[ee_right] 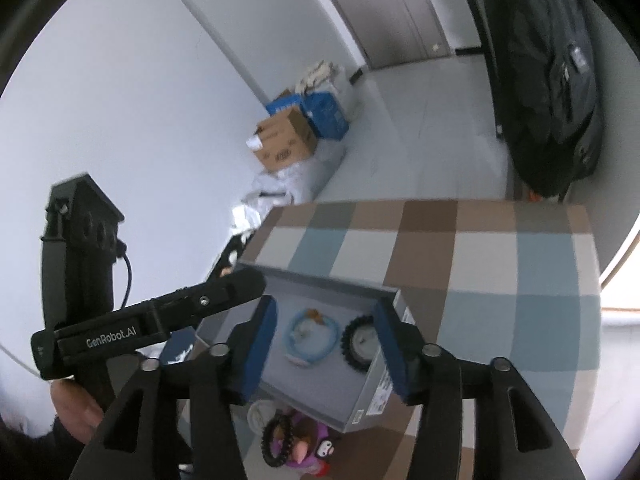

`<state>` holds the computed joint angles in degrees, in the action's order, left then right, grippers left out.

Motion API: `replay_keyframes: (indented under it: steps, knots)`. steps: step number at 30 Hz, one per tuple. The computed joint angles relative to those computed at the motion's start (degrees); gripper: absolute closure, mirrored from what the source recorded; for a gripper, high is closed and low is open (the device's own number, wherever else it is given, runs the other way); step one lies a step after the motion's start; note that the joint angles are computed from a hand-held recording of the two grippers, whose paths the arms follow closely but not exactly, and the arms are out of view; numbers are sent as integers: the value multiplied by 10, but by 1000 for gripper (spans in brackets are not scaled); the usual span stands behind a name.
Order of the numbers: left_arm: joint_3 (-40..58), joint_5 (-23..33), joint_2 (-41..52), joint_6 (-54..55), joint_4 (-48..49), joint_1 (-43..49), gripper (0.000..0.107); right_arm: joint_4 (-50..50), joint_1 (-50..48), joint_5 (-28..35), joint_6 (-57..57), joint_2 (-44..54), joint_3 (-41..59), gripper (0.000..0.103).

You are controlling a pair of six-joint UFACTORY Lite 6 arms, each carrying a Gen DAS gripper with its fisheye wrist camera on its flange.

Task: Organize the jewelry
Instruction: 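Lower the black bracelet into the grey box and open the right gripper, then move the right gripper back over the remaining jewelry pile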

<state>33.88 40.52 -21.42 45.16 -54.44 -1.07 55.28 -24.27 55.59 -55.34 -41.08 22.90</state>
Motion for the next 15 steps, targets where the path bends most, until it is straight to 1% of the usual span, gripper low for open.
replay_keyframes:
  steps: [1, 2, 3, 5, 6, 7, 9, 12, 15]
  knots:
    - [1, 7, -1, -4, 1, 7, 41, 5, -14, 6, -7, -8, -1, 30]
    - [-1, 16, -6, -1, -2, 14, 41, 9, -30, 13, -13, -19, -4, 18]
    - [-3, 20, -13, 0, -2, 17, 41, 9, -38, 14, -14, -26, -4, 11]
    - [-12, 11, -35, -6, 7, 14, 36, -8, -33, -2, 4, -40, -4, 11]
    - [-16, 3, -47, -17, 19, 8, 30, -11, -30, -3, 7, -45, -4, 11]
    - [-21, -1, -58, -22, 23, 7, 28, -11, -28, -2, 5, -46, -4, 10]
    - [-31, 9, -73, -9, 12, 19, 28, -21, -19, -3, 16, -61, -7, 5]
    - [-38, 24, -91, -14, 25, 27, 28, -33, -19, 2, 28, -92, -13, 0]
    - [-57, 29, -127, -15, 37, 33, 28, -41, -34, 11, 31, -123, -20, 0]
